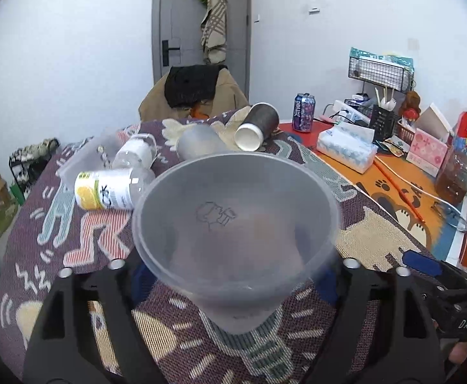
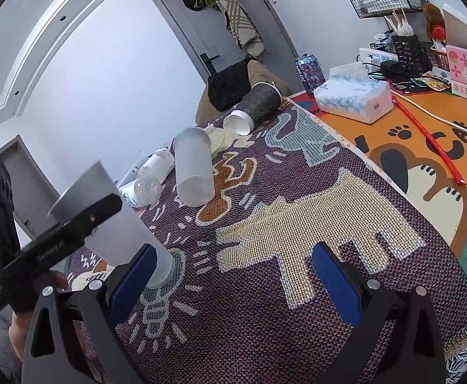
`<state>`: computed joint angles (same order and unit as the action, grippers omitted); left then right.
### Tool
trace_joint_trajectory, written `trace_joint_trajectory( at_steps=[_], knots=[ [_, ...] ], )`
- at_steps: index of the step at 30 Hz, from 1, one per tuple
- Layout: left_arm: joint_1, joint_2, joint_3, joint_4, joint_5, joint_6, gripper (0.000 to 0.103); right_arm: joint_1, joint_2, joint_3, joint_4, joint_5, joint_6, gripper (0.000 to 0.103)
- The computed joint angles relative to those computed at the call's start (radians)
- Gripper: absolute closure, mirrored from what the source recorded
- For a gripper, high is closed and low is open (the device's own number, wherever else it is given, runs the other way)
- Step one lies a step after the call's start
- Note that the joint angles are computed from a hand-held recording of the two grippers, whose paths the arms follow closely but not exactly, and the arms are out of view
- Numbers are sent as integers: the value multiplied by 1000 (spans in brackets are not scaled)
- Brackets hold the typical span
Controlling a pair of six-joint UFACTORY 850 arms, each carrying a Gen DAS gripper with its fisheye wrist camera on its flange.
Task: Flip cup upright
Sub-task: 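Grasp the grey cup with the left gripper while the right gripper releases it, then lower the grey cup rim-up onto the tablecloth with the left gripper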
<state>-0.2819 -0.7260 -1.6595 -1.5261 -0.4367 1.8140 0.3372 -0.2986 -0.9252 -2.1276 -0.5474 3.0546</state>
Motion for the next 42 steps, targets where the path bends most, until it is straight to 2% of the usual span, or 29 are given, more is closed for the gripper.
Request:
trace_joint_trajectory(
  at_steps=[1, 5, 14, 23, 34, 42],
  knots=[
    [3, 5, 10, -15, -7, 12, 9, 1, 1, 0, 1, 0, -2, 8],
    [10, 26, 41, -38, -25, 39, 6, 10, 6, -2, 23, -8, -29, 8],
    [33, 56, 84, -33, -50, 27, 6, 38, 26, -2, 98, -38, -110, 8],
    [82, 107, 148, -100, -103, 75, 6, 74, 34, -27, 173, -72, -213, 8],
    [139, 167, 224, -233, -130, 199, 6, 136, 3, -102, 325, -135, -402, 8],
    [186, 184, 247, -251, -150, 200, 6, 175, -21, -153, 396, -171, -513, 8]
  ],
)
